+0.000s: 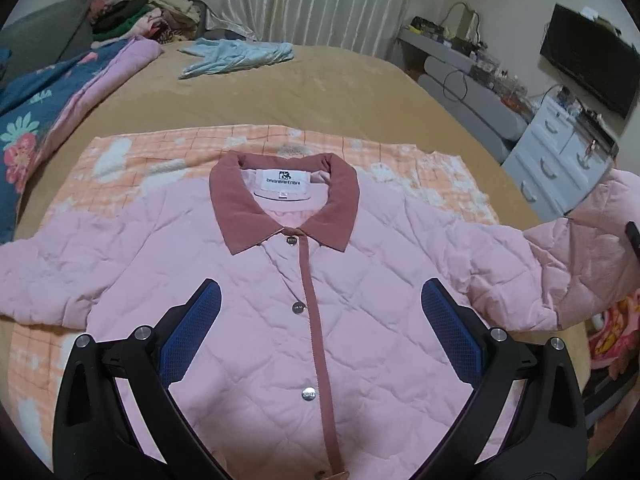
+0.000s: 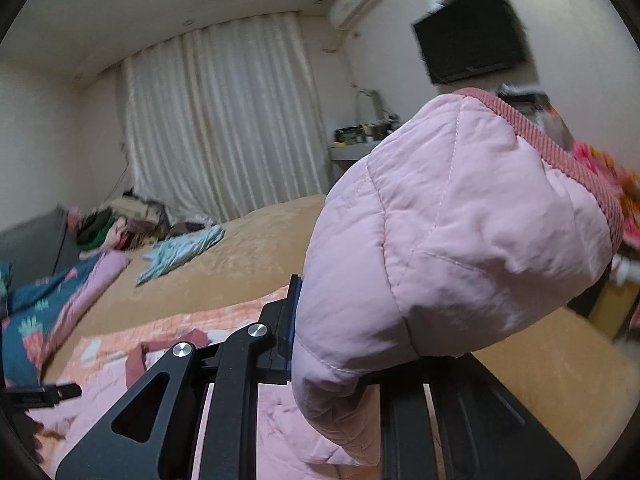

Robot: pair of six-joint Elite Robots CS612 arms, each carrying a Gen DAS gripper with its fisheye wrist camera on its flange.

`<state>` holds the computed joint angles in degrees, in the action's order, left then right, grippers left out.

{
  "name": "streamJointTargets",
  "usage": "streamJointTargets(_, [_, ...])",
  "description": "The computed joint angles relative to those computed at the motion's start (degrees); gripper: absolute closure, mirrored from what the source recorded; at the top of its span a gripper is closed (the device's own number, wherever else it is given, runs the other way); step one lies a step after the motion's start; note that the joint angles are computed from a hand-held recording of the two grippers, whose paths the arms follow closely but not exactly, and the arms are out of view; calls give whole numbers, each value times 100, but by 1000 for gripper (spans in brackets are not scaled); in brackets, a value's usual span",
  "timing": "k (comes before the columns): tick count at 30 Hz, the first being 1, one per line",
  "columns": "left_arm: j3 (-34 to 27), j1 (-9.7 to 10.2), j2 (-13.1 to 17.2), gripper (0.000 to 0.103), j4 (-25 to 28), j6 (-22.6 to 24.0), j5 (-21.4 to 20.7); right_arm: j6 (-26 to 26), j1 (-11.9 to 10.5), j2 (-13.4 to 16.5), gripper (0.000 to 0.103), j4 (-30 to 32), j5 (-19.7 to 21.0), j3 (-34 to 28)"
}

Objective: Fold large clothes
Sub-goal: 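Lift the gripped sleeve cuff up off the bed with the right tool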

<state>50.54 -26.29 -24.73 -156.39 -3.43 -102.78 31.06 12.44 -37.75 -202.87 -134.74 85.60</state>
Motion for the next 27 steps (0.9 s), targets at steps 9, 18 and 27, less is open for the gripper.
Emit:
streamJointTargets(9, [170,163,-167,9,-231,-59,-293,-805,231,154,87,403,188,-681])
streamJointTargets(18, [168,346,-187,9,-299,-293,-614,-1257,386,379,87,835,371,-1260])
streamJointTargets(27, [190,480,-169,9,-539,-195,-894,-1688,521,674,87,1263,555,-1926])
